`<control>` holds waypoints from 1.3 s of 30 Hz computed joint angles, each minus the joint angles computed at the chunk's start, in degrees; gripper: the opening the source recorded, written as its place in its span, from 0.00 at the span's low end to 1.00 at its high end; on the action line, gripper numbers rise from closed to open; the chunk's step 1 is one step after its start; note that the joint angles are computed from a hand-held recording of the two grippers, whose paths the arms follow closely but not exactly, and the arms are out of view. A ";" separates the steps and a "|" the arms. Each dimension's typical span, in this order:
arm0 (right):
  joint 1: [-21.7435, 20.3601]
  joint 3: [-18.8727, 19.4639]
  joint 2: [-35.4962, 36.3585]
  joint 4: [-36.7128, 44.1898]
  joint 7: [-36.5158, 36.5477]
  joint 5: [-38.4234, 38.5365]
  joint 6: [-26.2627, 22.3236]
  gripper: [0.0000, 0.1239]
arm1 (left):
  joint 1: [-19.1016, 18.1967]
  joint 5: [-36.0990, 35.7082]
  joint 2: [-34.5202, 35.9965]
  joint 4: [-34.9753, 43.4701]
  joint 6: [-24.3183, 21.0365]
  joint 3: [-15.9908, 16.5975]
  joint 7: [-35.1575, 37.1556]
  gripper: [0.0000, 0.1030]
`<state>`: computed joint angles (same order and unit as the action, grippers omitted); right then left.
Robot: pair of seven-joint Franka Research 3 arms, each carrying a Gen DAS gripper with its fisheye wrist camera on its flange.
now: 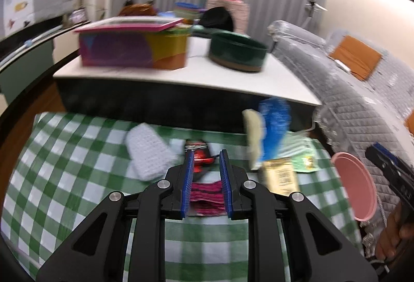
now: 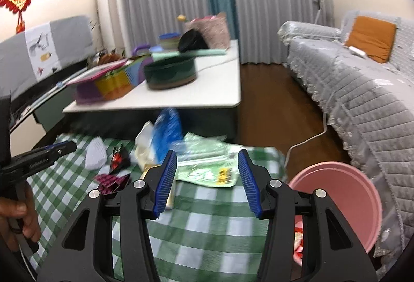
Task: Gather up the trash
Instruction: 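Grasp the yellow tissue pack with the right gripper while the left grasps the white foam sleeve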
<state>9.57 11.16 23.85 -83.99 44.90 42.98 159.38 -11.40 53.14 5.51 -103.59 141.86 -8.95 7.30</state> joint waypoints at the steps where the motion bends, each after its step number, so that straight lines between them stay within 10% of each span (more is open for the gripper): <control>1: 0.78 -0.18 0.76 0.45 0.54 -1.04 -0.43 0.40 | 0.25 0.19 -0.26 -0.73 0.25 0.30 -0.95 0.20; 12: 6.17 -2.68 7.17 5.42 8.67 -13.21 -4.50 0.53 | 3.56 -2.13 0.89 -3.81 0.56 1.91 -4.16 0.20; 20: 7.90 -3.48 10.72 9.35 12.66 -19.48 -7.89 0.59 | 4.52 -4.57 2.94 -3.20 1.03 2.97 -3.72 0.40; 34: 9.45 -4.62 13.64 14.23 15.45 -24.65 -13.39 0.60 | 4.70 -8.92 5.48 -1.98 3.21 4.00 -0.87 0.39; 39: 9.46 -4.58 13.94 14.77 15.89 -25.48 -13.94 0.56 | 4.69 -9.48 5.85 -1.61 4.03 4.21 0.21 0.24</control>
